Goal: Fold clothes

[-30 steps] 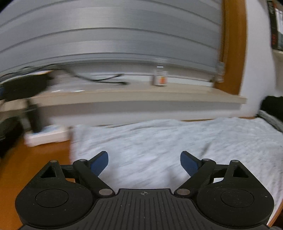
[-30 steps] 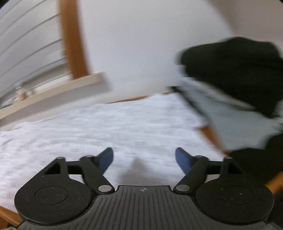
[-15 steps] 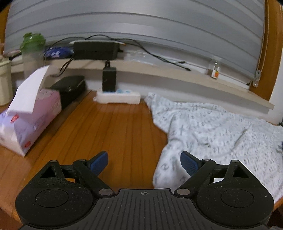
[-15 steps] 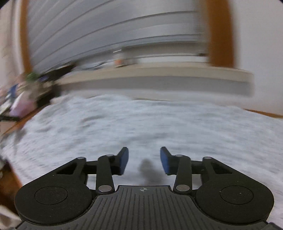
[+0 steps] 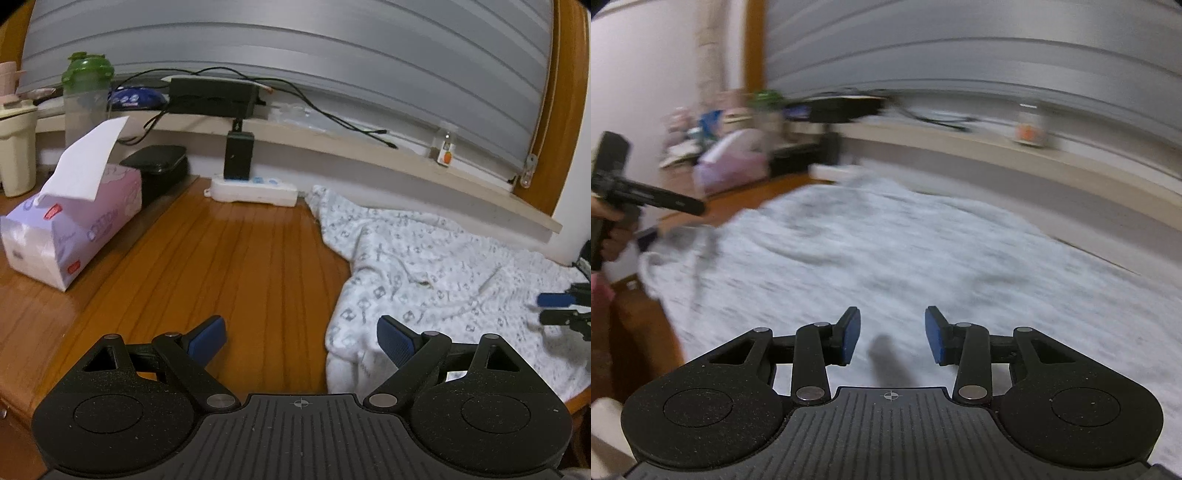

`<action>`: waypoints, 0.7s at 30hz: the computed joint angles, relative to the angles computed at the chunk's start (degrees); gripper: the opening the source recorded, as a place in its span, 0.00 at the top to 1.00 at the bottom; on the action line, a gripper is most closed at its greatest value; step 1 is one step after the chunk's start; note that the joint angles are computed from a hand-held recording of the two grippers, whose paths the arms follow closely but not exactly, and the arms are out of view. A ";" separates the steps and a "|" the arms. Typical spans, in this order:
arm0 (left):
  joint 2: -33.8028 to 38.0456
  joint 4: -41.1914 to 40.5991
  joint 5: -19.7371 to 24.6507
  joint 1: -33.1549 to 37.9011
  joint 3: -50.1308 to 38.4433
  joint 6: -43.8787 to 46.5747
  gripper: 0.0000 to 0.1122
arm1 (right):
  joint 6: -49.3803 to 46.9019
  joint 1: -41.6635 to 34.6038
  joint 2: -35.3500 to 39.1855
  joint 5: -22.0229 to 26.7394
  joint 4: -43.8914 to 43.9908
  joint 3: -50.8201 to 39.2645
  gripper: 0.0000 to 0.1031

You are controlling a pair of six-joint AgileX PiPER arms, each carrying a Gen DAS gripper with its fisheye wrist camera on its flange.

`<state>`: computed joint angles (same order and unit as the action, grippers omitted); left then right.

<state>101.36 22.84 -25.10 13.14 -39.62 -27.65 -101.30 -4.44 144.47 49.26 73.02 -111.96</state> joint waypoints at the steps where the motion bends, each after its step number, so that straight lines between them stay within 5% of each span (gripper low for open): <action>1: -0.26 -0.34 -0.22 0.06 0.64 0.26 0.19 | 0.57 1.37 0.02 0.91 -0.48 -0.21 0.61; 7: -4.24 0.34 -0.55 0.86 5.67 0.30 0.19 | 5.59 10.01 1.13 7.18 -4.46 -3.26 0.61; 14: -11.62 15.87 -0.54 2.74 12.80 -10.81 0.19 | 14.17 16.24 4.15 9.82 -12.11 -10.74 0.61; 15: -12.24 17.77 -1.05 2.75 13.59 -12.13 0.19 | 14.82 16.38 4.44 10.55 -12.25 -11.42 0.64; 17: -12.49 18.98 -2.04 1.81 14.55 -12.75 0.21 | 16.17 15.52 5.14 13.88 -11.04 -13.22 0.98; 21: -11.19 10.16 -0.50 -3.50 14.53 -3.96 0.31 | 13.87 12.05 2.05 16.93 -5.82 -9.89 0.99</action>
